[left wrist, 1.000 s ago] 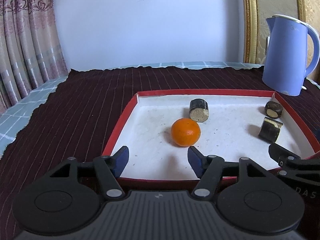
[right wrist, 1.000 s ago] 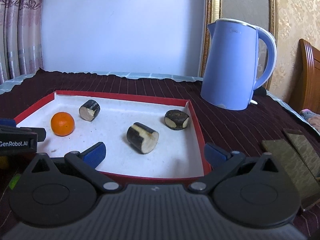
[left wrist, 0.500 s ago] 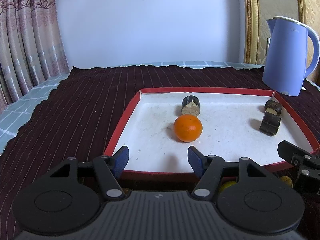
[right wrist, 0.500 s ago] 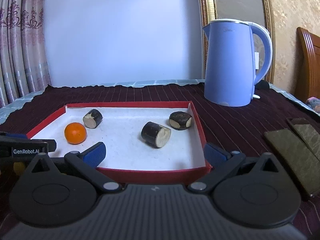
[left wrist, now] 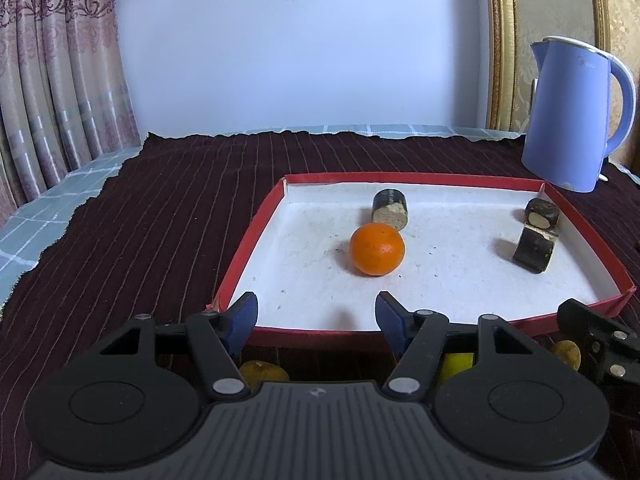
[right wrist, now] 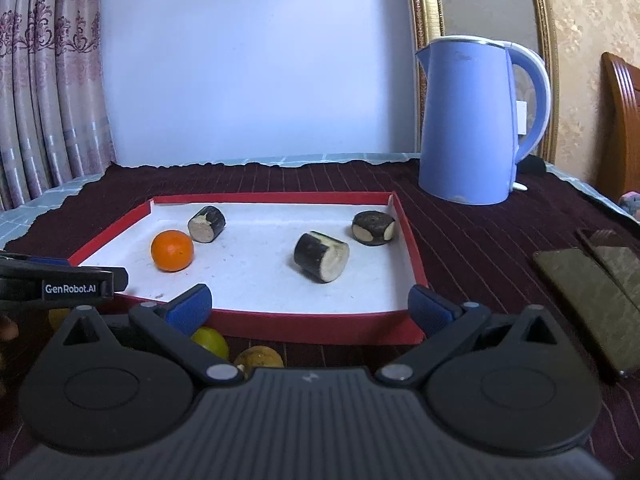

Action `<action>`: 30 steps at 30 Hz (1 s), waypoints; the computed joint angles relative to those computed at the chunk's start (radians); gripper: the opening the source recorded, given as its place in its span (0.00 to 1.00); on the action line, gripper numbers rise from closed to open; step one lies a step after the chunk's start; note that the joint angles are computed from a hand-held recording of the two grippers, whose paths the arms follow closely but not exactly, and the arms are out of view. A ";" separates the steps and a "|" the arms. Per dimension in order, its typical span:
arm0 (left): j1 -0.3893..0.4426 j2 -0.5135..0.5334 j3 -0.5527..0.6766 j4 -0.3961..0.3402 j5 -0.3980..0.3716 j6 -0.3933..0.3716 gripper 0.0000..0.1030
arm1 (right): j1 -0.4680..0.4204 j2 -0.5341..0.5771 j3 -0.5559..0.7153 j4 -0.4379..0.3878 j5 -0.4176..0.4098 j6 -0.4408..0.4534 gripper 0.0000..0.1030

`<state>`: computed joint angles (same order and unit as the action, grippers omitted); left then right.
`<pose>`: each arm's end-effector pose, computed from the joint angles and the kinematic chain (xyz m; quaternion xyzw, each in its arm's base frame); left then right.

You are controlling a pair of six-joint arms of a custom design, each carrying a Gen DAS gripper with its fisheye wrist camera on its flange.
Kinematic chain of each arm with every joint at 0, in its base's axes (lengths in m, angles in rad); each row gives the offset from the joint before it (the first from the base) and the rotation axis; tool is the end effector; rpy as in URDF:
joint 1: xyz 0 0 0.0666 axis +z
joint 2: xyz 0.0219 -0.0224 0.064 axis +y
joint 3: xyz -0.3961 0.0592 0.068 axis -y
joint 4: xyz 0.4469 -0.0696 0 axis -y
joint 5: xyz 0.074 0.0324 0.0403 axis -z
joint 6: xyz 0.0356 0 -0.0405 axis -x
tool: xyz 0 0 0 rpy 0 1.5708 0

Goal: Organize fruits
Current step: 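Withdraw both open tools from the tray toward the row of fruits, then grasp the small yellow-brown round fruit with the left tool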

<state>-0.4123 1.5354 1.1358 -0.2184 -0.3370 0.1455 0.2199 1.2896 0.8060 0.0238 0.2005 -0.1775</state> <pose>0.5315 -0.2200 0.2925 0.0403 0.8785 0.0188 0.4756 0.4608 0.0953 0.2737 0.0348 0.8463 0.0202 0.5312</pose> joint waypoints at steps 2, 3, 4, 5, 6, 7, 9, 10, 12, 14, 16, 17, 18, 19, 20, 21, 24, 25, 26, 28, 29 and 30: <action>-0.002 -0.002 -0.005 0.007 -0.005 -0.003 0.63 | 0.002 -0.007 -0.007 0.006 0.001 0.000 1.00; -0.003 -0.004 -0.008 0.010 -0.007 -0.005 0.63 | 0.003 -0.009 -0.009 0.007 0.001 -0.002 1.00; -0.004 -0.005 -0.010 0.012 -0.010 -0.006 0.63 | 0.003 -0.012 -0.012 0.007 0.000 -0.004 1.00; -0.004 -0.007 -0.012 0.014 -0.011 -0.006 0.63 | 0.003 -0.014 -0.014 0.006 -0.003 -0.007 1.00; -0.004 -0.008 -0.014 0.013 -0.011 -0.004 0.63 | 0.002 -0.017 -0.016 0.006 -0.006 -0.009 1.00; -0.003 -0.009 -0.014 0.013 -0.009 -0.002 0.63 | 0.002 -0.020 -0.019 0.005 -0.006 -0.012 1.00; -0.002 -0.013 -0.019 0.014 -0.006 0.001 0.63 | 0.002 -0.024 -0.021 0.003 -0.008 -0.015 1.00; -0.002 -0.015 -0.021 0.016 -0.005 0.002 0.63 | 0.002 -0.026 -0.023 0.002 -0.007 -0.017 1.00; -0.001 -0.019 -0.025 0.018 -0.004 0.003 0.63 | 0.003 -0.030 -0.026 0.000 -0.008 -0.017 1.00; 0.000 -0.023 -0.028 0.018 -0.003 0.005 0.63 | 0.005 -0.033 -0.030 0.003 -0.007 -0.010 1.00; 0.001 -0.027 -0.032 0.021 -0.002 0.008 0.63 | 0.010 -0.037 -0.035 0.013 0.004 -0.001 1.00; 0.001 -0.029 -0.035 0.022 -0.002 0.009 0.63 | 0.013 -0.040 -0.039 0.018 0.007 0.002 1.00; 0.001 -0.032 -0.038 0.026 -0.002 0.008 0.63 | 0.015 -0.043 -0.041 0.020 0.009 0.005 1.00; 0.001 -0.034 -0.041 0.028 -0.003 0.007 0.63 | 0.017 -0.045 -0.043 0.021 0.014 0.008 1.00; 0.001 -0.036 -0.044 0.031 -0.003 0.007 0.63 | 0.020 -0.046 -0.044 0.019 0.018 0.010 1.00; 0.002 -0.040 -0.049 0.035 -0.003 0.008 0.63 | 0.021 -0.046 -0.043 0.016 0.021 0.013 1.00; 0.007 -0.048 -0.057 0.025 0.008 0.013 0.71 | 0.027 -0.052 -0.049 0.017 0.046 0.012 1.00; 0.010 -0.051 -0.060 0.022 0.014 0.015 0.72 | 0.027 -0.057 -0.054 0.024 0.052 0.009 1.00; 0.013 -0.054 -0.063 0.017 0.023 0.017 0.72 | 0.026 -0.062 -0.058 0.028 0.052 0.005 1.00; 0.025 -0.061 -0.072 0.004 0.056 0.026 0.72 | 0.023 -0.070 -0.062 0.025 0.045 0.004 1.00; 0.031 -0.065 -0.076 -0.001 0.072 0.029 0.72 | 0.022 -0.073 -0.064 0.021 0.041 0.006 1.00; 0.037 -0.069 -0.081 -0.005 0.087 0.030 0.72 | 0.020 -0.075 -0.065 0.016 0.039 0.011 1.00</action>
<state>-0.3752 1.4666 1.0549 -0.2229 -0.2498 0.1756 0.2403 1.2144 0.7411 0.0401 0.2392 -0.1670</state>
